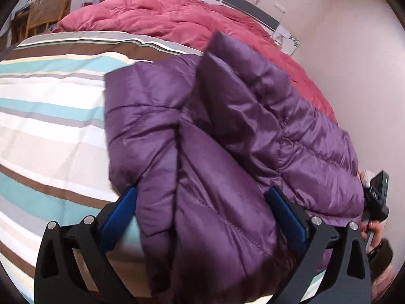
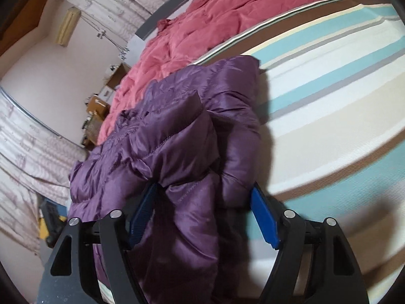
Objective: Fold large clothes
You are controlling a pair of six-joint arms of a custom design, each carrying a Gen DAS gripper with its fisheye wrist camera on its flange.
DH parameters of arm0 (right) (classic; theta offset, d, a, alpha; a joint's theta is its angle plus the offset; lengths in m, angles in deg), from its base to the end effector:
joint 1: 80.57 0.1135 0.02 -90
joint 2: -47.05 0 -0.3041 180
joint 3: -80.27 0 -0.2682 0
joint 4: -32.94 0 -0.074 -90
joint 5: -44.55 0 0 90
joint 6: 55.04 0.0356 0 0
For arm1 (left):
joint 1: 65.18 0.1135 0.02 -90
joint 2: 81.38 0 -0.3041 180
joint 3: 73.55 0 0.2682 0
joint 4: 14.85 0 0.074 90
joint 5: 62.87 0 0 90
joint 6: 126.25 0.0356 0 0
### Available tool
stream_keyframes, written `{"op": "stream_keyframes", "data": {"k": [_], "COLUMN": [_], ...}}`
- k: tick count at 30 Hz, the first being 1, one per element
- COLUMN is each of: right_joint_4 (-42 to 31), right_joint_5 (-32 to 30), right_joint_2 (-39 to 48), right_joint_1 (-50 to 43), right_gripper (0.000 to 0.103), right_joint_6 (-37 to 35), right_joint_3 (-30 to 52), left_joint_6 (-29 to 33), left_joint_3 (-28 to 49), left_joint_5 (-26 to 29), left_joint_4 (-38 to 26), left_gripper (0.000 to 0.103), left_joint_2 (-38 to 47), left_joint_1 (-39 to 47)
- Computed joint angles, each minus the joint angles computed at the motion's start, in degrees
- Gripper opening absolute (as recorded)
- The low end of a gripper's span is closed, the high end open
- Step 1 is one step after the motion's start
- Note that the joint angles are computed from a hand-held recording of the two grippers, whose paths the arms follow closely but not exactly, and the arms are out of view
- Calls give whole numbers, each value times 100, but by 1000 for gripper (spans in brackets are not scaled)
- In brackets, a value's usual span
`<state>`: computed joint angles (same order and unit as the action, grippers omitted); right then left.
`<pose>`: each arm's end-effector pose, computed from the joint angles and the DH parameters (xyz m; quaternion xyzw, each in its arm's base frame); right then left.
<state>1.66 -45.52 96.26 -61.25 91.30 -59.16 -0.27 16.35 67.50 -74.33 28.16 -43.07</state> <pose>0.1609 0.0565 0.2331 0.2874 0.8592 0.2600 0.3340 0.3731 0.1267 0.2106 0.1453 0.9236 -0.2571 0.2446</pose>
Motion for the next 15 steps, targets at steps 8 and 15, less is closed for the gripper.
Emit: {"op": "stream_keyframes", "data": {"k": [8,15], "right_joint_4": [682,-507], "right_joint_5": [-642,58], "right_joint_2": [-547,-1670], "right_joint_1": [140,1092], "right_gripper": [19,17], "right_joint_6": [472,920], "right_joint_3": [-586,-427], "left_joint_6": [754,1647], "left_joint_3": [-27,-423], "left_joint_5": [132,64], "left_joint_4": [-788,-1354], "left_gripper": [37,30], "left_joint_2": [-99,-571], "left_joint_1": [118,374]}}
